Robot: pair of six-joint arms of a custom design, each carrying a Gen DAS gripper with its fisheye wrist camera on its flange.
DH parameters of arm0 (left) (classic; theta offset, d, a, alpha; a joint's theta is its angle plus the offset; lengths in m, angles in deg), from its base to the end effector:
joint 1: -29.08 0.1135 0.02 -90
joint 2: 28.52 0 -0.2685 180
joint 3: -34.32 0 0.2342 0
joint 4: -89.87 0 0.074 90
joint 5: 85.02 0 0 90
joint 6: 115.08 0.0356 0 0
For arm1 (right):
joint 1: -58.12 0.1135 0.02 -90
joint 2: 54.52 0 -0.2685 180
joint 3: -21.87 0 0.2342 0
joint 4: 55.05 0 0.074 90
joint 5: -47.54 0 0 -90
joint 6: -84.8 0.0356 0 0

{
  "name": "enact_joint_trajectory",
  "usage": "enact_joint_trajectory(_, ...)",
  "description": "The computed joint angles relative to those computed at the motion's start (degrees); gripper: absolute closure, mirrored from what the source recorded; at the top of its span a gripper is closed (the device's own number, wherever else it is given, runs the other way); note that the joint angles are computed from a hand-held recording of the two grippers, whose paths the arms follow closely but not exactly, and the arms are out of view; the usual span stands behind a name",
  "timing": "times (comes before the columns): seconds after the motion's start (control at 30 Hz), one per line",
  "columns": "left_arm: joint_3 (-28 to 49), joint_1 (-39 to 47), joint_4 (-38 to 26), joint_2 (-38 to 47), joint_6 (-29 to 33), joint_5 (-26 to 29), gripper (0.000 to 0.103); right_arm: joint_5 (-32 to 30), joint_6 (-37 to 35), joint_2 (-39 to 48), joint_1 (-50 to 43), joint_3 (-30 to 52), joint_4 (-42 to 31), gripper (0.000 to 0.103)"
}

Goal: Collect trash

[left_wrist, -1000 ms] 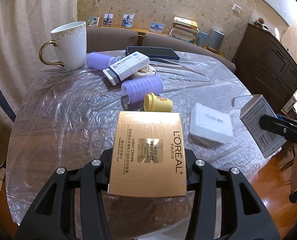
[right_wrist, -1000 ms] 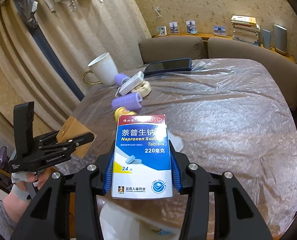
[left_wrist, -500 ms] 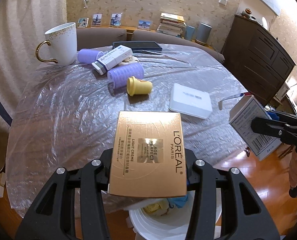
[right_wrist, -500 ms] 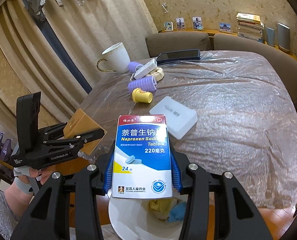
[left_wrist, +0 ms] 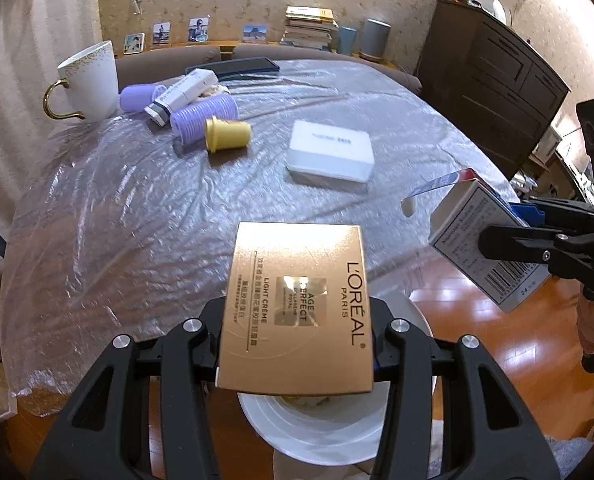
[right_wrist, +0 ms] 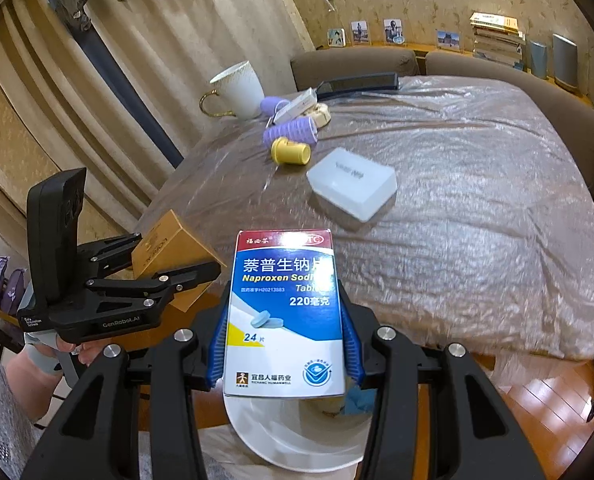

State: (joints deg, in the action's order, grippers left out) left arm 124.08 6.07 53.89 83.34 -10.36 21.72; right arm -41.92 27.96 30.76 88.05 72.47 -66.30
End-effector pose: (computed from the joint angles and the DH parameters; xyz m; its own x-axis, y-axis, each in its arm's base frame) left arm 0.3588 -0.1635 0.1828 -0.6249 0.5297 -0.5735 0.6961 0.7106 -0.1021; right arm 0.2313 0.1328 0.1691 -0.7911 0.1757 -0.5860 -0.0723 0.9243 0.3748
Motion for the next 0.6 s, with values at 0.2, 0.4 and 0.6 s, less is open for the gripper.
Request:
enact_joint_trajectory(0.2,-2.94,-0.44,-0.07,-0.95,0.74,-0.34,0.055,0.43,1.34,0.23,1.67,-1.52,0.23,0.058)
enact_joint_trajectory(0.4,-6.12,-1.12,0.02,-1.38,2.46,-0.88,0.055,-0.14,3.47,1.19,3.01,-3.26,1.89,0.058)
enact_joint_trajectory(0.6,-8.45,-1.44,0.29,-1.12,3.95,-1.08,0.055,-0.54,5.26,3.46,4.27,-4.20,3.64,0.058)
